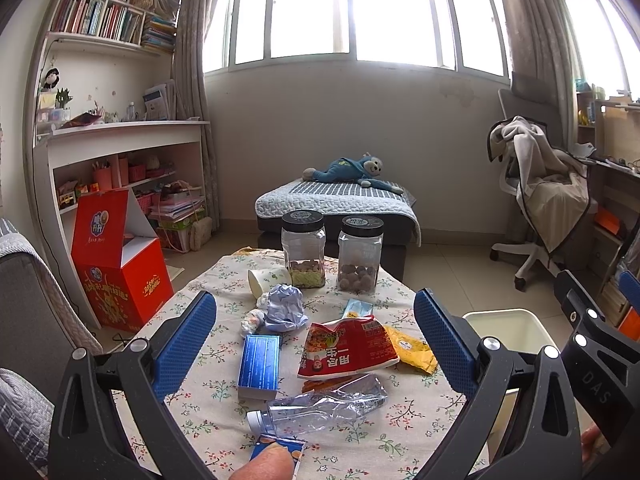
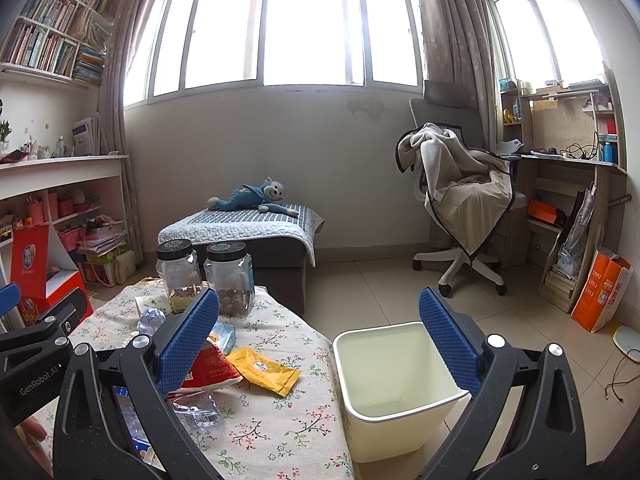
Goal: Collect trash
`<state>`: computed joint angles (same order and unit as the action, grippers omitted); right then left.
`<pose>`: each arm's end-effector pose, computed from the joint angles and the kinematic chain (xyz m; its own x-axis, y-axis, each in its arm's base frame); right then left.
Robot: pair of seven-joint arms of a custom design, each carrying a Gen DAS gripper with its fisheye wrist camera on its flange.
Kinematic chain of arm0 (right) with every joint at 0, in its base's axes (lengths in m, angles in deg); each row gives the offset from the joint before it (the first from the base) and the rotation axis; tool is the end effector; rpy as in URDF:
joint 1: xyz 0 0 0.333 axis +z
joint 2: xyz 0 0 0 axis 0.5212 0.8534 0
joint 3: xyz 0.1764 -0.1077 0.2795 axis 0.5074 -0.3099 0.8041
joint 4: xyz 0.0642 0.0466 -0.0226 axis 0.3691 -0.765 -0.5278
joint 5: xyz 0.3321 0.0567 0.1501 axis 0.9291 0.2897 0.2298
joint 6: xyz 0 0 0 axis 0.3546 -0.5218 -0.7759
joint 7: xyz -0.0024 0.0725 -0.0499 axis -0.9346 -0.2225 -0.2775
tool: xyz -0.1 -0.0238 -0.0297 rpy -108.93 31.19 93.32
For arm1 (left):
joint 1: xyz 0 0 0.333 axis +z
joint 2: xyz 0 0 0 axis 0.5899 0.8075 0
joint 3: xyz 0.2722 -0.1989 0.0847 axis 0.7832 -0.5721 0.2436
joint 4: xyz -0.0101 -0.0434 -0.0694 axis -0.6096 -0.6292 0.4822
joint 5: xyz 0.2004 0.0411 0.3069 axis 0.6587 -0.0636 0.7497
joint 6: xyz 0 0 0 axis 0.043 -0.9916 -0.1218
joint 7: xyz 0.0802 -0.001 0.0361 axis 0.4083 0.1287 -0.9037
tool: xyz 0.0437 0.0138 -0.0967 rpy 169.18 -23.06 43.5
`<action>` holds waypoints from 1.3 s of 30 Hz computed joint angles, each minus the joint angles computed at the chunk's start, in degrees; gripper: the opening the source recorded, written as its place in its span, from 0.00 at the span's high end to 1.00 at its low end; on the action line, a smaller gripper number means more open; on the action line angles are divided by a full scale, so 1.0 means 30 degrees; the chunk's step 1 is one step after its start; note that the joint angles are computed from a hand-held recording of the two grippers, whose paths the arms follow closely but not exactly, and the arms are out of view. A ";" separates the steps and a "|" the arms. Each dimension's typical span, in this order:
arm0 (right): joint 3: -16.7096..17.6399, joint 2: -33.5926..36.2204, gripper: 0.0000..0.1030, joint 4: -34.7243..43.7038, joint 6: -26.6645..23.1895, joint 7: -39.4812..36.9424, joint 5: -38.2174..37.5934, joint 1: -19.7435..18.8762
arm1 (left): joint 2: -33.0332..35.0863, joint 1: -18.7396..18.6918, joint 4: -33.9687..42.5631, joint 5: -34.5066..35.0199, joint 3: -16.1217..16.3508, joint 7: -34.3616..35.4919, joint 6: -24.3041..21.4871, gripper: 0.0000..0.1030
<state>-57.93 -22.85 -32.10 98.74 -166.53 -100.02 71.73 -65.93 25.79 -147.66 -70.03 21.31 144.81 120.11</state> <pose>0.5130 0.3863 0.6254 -0.5574 -0.8299 -0.0240 -0.1773 0.1473 -0.9731 0.6067 -0.1752 0.6301 -0.3129 -0.9497 -0.0127 -0.3133 0.1158 -0.9426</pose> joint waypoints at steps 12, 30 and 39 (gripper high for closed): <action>0.0005 0.0002 0.07 0.0012 -0.0035 -0.0027 -0.0001 0.0033 | 0.0001 -0.0064 0.0004 0.0131 0.0087 -0.0107 -0.0033 0.07; 0.0003 0.0019 0.07 0.0043 -0.0103 -0.0053 -0.0019 0.0078 | -0.0021 0.0122 -0.0059 -0.0020 -0.0124 0.0052 0.0017 0.07; -0.0010 0.0032 0.07 0.0070 -0.0102 -0.0048 -0.0036 0.0083 | -0.0028 0.0054 -0.0063 0.0014 -0.0039 0.0004 -0.0008 0.07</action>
